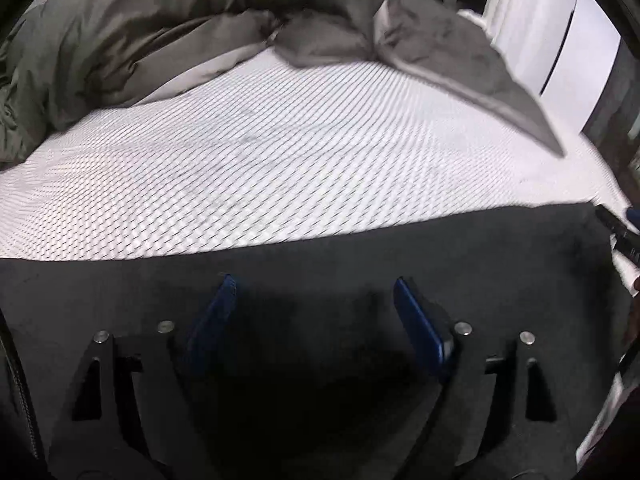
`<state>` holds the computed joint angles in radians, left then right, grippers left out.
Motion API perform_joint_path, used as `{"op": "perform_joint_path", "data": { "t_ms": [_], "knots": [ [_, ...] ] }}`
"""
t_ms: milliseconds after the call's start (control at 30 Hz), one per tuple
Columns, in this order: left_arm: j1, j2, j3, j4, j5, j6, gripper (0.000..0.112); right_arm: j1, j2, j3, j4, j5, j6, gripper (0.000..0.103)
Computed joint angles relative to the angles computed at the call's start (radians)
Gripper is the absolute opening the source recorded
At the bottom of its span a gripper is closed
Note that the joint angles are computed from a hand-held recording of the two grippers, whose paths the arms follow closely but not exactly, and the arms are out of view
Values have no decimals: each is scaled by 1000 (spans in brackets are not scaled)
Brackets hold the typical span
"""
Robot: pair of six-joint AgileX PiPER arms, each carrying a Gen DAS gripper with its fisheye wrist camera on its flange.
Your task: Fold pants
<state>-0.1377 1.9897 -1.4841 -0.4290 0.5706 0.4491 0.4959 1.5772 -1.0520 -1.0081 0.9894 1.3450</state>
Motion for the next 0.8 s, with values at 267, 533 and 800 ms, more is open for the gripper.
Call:
{"op": "perform_joint_path", "data": {
  "t_ms": [267,533,800],
  "knots": [
    [-45,116,-111,143,9,-207,70,62,301,-254,250,-203,-350,98],
    [-5,117,-122,178,15,-248,66,-157,220,-117,136,-13,-159,98],
    [8,-91,86,-16,-27,69,73,118,21,67,168,-76,-132,98]
  ]
}}
